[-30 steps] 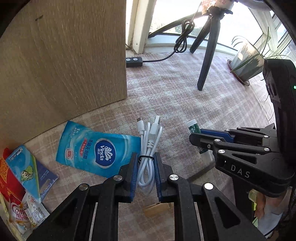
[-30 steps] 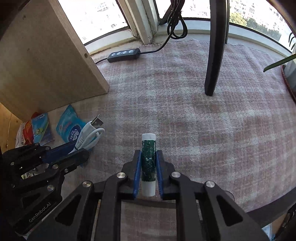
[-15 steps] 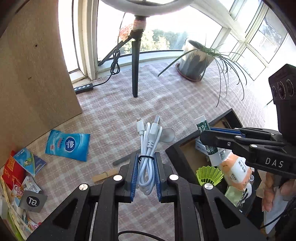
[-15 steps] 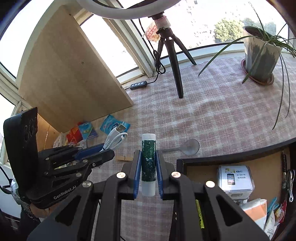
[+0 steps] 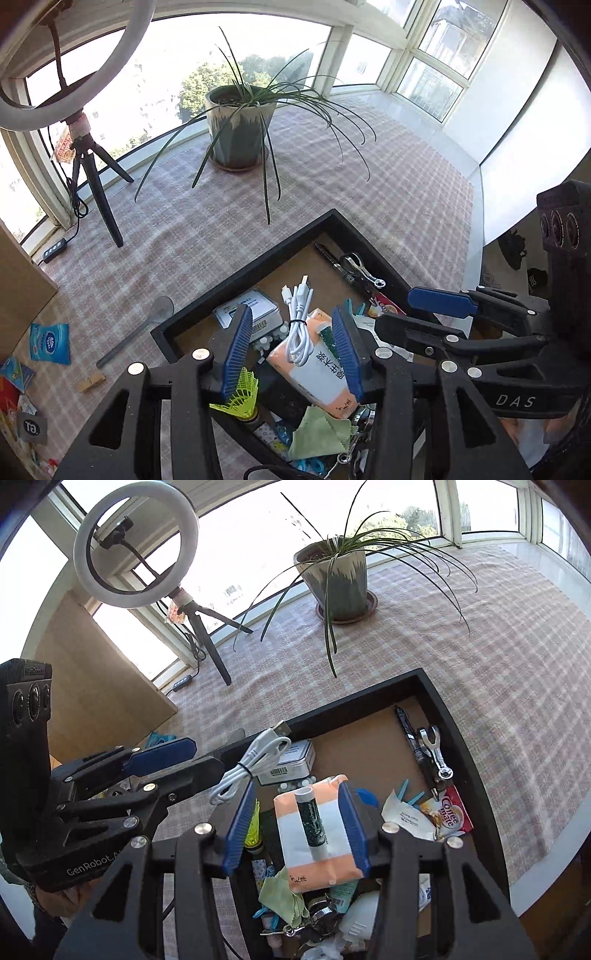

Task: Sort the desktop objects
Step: 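Carry the cable and green tube into the black tray and open both grippers, then move both grippers toward the pile of items beside the wooden board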

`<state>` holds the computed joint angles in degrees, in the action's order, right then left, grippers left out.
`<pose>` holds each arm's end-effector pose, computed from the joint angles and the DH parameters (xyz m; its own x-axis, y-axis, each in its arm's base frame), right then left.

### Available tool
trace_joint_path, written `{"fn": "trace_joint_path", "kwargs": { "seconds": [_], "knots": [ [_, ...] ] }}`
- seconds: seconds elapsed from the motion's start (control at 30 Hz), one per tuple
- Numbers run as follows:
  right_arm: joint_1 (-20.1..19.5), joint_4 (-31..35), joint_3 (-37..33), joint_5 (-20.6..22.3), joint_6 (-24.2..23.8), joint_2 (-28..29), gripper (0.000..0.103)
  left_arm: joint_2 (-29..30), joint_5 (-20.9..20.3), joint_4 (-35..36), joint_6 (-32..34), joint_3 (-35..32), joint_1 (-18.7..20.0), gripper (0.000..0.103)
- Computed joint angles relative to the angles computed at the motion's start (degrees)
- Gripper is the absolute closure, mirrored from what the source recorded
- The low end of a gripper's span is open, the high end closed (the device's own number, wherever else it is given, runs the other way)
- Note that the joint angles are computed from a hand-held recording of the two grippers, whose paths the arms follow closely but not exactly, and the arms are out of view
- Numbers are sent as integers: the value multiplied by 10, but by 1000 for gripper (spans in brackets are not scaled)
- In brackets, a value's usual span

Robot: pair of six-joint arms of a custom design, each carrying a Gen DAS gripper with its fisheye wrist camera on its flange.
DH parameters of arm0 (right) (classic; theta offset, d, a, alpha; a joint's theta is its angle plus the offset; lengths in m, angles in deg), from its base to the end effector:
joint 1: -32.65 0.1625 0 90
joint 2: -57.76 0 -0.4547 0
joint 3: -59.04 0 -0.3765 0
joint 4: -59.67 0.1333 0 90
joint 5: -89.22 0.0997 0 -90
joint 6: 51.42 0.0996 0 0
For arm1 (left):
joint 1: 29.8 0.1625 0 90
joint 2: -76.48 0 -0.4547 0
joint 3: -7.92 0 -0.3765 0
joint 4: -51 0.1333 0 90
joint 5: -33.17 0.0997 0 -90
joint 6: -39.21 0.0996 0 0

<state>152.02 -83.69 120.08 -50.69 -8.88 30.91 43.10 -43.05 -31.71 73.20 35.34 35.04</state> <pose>0.4580 -0.6974 0.1285 -0.8175 0.4851 0.3104 0.1214 0.6720 -0.7305 -0.2199 -0.8375 0.3527 -0.4893 0.8524 -0.1845 0.8425 0.5166 0.1524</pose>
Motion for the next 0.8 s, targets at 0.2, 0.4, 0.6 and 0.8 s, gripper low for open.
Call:
{"fn": "trace_joint_path", "kwargs": {
  "seconds": [0.2,0.4,0.6,0.8],
  "knots": [
    [14,-29,90,-23,35,-43,44,-58,26,-64,9,113,-4,63],
    [21,-39,126,-23,30,-53,38,-112,63,-125,-2,199,3,63],
    [25,-52,118,-1,-4,-32,36,-170,92,-187,-12,272,10,63],
    [39,-24,48,-11,-56,20,36,-215,118,-232,-7,310,22,63]
  ]
}}
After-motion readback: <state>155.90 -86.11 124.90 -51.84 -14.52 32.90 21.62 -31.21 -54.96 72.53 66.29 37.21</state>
